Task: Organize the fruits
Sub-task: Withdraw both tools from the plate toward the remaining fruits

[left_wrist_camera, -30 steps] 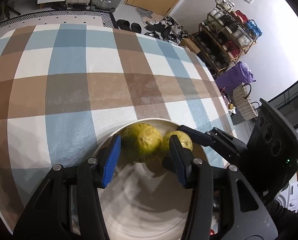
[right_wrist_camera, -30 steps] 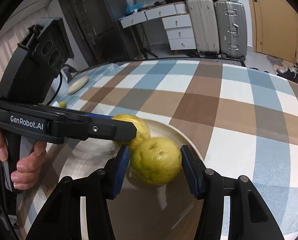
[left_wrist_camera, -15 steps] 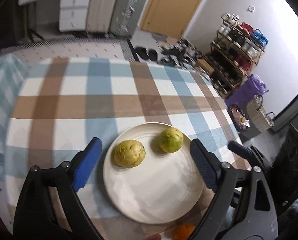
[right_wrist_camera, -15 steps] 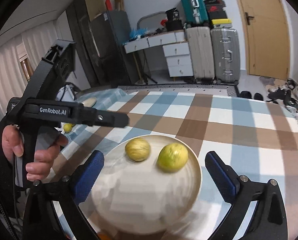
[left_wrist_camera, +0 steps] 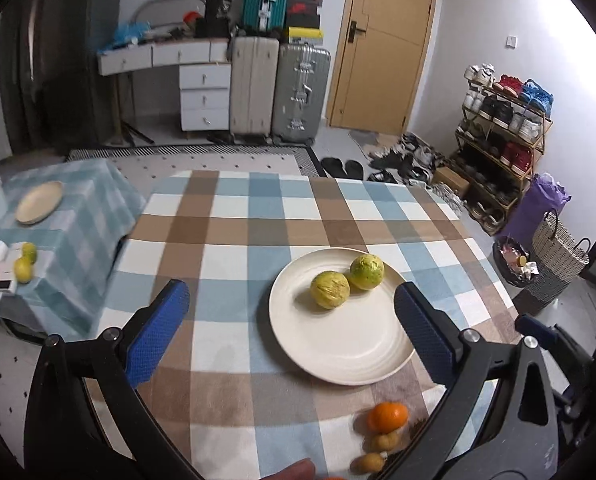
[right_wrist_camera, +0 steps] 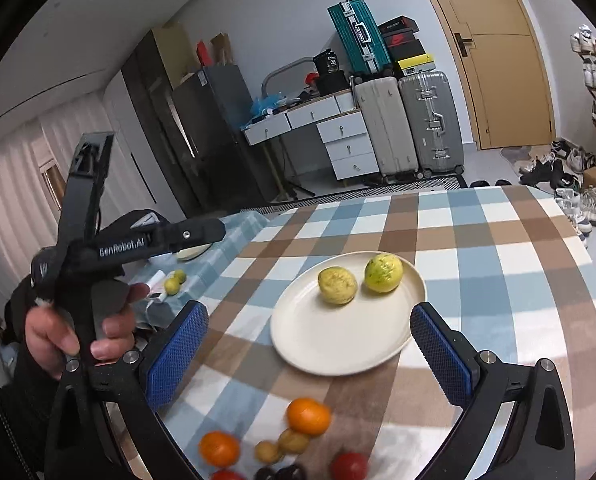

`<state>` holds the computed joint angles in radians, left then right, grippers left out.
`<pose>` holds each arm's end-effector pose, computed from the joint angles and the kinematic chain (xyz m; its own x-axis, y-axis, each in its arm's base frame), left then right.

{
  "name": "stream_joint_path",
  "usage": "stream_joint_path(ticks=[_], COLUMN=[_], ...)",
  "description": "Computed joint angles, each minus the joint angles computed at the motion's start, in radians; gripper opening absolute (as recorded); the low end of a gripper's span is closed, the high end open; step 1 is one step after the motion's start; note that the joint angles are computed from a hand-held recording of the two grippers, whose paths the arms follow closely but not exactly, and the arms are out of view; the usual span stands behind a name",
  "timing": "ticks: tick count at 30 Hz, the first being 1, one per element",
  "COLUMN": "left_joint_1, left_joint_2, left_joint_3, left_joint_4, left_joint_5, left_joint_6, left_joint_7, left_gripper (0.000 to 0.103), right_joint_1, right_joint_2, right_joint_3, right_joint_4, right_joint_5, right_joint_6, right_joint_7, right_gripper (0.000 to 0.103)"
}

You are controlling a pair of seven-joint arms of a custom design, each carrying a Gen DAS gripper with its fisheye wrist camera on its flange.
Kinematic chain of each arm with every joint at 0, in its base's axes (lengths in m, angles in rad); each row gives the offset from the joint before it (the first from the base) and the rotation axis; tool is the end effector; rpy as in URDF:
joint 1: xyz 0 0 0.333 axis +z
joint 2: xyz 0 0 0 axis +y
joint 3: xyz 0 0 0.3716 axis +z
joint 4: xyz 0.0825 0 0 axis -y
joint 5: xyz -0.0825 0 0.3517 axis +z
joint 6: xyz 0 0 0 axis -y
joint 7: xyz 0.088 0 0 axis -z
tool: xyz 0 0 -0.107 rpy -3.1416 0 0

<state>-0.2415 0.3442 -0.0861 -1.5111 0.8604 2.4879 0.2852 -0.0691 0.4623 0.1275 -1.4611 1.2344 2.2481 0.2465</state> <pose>0.6626 -0.2171 0.6004 0.3664 -0.9212 0.1311 -0.5392 -0.3250 -0.7769 0.7201 0.0479 0.5327 0.7279 -0.6047 -0.3232 -0.5030 -0.1506 -0.8511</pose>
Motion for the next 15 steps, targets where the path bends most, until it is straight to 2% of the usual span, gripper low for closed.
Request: stream_joint_path(ticks=[5, 15], left_joint_1=[-0.051, -0.056], left_joint_2=[-0.08, -0.168], left_joint_3=[-0.008, -0.071], left_joint_4=[-0.095, -0.241], left_joint_5=[0.095, 0.111], left_joint_6=[-0.058, -0.084], left_joint_7=[-0.103, -0.208], left_gripper=[0.102, 0.102], right_joint_1=[-0.002, 0.02], right_joint_2=[-0.08, -0.163], right_joint_3=[-0.008, -0.055], right_joint_4=[-0.113, -0.255], right_joint_5=[0.056, 0.115], right_joint_6=[0.035, 0.052], right_joint_7=[-0.099, -0.193], right_gripper=[0.103, 0.103])
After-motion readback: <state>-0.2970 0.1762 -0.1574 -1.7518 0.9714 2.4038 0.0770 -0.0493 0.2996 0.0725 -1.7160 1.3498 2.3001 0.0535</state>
